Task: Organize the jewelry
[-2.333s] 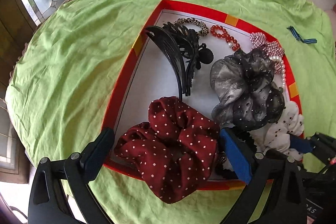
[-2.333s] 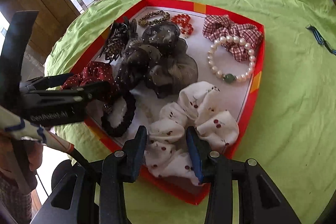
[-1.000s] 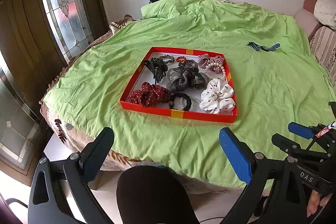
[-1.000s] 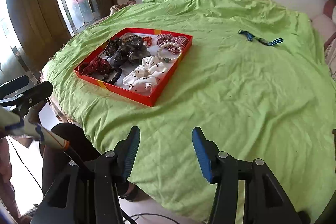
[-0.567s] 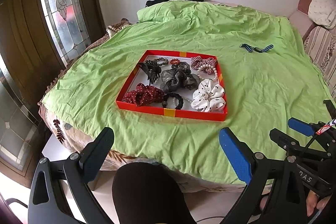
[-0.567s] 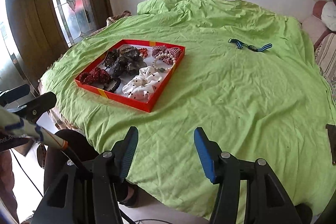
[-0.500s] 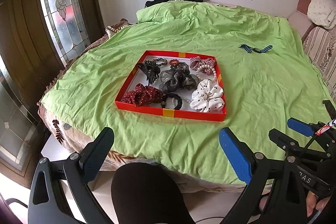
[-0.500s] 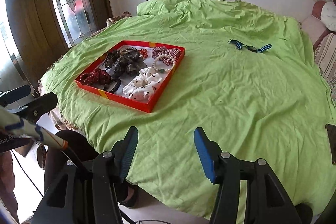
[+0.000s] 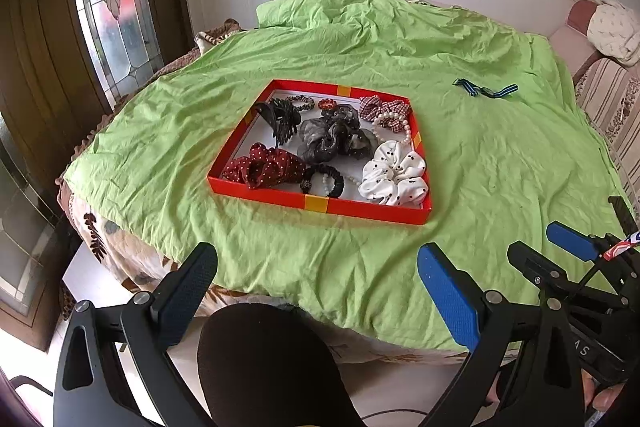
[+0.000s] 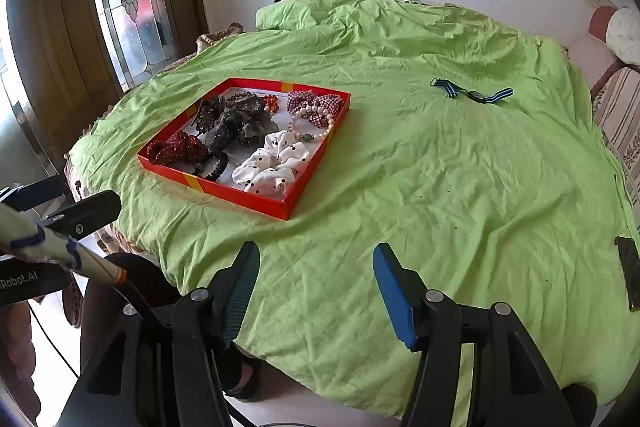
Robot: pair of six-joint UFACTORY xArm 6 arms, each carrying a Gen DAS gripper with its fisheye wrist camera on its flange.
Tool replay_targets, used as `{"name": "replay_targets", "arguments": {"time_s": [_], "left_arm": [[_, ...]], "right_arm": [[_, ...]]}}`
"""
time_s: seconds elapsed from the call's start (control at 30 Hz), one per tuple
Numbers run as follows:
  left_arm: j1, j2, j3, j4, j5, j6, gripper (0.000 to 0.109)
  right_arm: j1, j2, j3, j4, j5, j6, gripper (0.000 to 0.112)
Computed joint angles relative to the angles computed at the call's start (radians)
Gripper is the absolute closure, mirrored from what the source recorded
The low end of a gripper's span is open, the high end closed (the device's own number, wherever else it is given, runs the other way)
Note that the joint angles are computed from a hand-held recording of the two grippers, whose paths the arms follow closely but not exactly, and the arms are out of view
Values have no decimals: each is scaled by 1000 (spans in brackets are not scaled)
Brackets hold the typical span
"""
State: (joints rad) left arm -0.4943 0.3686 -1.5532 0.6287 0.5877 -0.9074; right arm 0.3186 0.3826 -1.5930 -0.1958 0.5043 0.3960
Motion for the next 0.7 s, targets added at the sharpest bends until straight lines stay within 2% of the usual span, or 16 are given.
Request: {"name": "replay_targets", "arguments": {"time_s": [0.37, 0.7], "left_arm": [[30, 17, 8, -63, -35, 45, 9], [69, 51, -8, -147, -56, 89, 9]], "right_arm": [[14, 140, -241, -47, 121, 16, 46], [26, 232, -360, -32, 206, 5, 44]]}}
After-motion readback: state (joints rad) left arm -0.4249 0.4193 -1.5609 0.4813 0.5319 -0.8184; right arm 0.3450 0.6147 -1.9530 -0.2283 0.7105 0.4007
